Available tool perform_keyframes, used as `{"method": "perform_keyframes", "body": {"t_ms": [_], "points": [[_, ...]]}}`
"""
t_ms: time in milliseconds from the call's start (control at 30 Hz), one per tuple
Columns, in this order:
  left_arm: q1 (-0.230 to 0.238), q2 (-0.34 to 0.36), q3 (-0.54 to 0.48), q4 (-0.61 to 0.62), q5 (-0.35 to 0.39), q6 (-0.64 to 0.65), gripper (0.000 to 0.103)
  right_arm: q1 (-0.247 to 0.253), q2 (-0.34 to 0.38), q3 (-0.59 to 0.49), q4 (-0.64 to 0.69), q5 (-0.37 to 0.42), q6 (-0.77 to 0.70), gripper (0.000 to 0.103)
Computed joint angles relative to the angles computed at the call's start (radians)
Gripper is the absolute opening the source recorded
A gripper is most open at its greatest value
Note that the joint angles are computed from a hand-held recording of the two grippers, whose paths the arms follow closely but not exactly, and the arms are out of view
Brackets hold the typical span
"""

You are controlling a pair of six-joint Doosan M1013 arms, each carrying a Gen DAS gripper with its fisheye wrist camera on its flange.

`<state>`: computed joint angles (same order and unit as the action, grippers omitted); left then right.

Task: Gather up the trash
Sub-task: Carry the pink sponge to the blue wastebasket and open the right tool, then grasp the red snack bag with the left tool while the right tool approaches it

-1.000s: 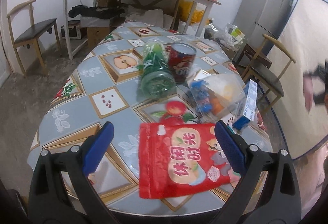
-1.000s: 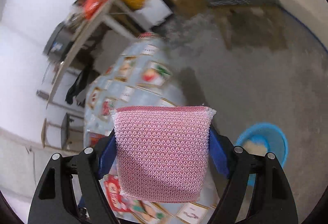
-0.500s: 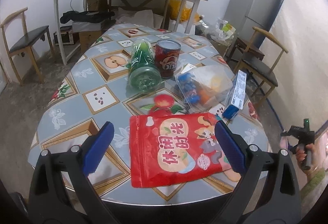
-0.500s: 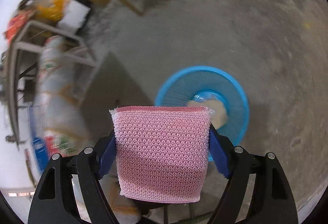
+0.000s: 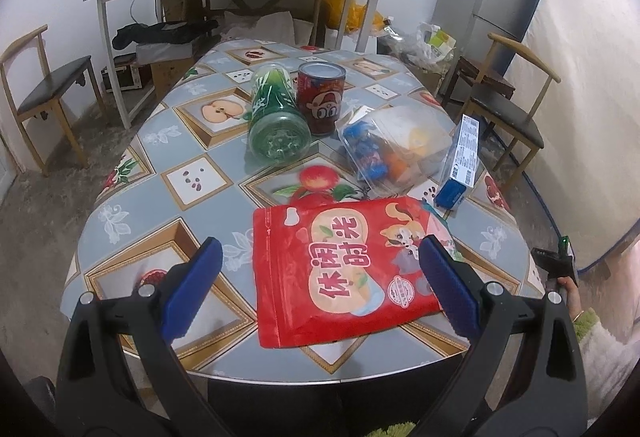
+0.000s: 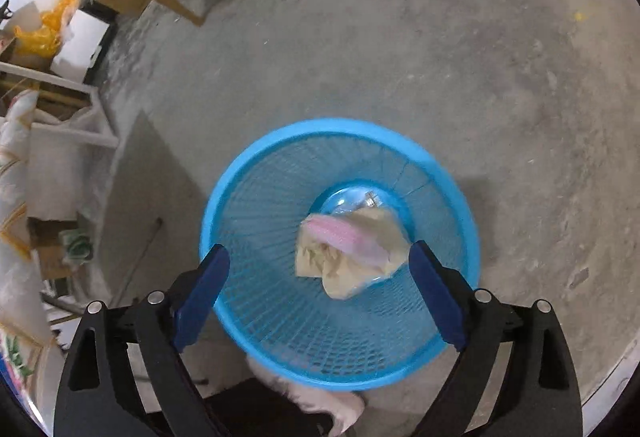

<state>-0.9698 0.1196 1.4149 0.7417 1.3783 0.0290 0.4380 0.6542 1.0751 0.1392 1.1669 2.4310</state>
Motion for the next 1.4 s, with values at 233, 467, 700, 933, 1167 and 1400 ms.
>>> {"method": "perform_keyframes", "body": {"t_ms": [233,467,700,933,1167,1400], "points": [[-0.022,-0.021,0.034,0.018,-0.025,-0.022,0.095,0.043,-0.11,0.067,-0.156,-0.138,-0.021,0.089],[-0.038,-0.036,0.072,0.004,-0.052,-0.044,0.095,0.171,-0.228,0.067,-0.431,-0.312,-0.142,0.097],[-0.062,-0.044,0.106,0.018,-0.144,-0.037,0.095,0.241,-0.254,0.013,-0.118,-0.434,-0.555,0.097],[-0.061,-0.035,0.131,0.011,-0.193,-0.088,0.082,0.293,-0.129,-0.156,0.303,-0.199,-0.867,0.073],[-0.061,-0.07,0.184,0.018,-0.268,-0.197,0.049,0.367,0.025,-0.393,0.142,0.043,-0.796,0.049],[-0.052,-0.087,0.212,-0.011,-0.334,-0.216,0.032,0.385,0.115,-0.534,0.094,0.189,-0.786,0.037]]}}
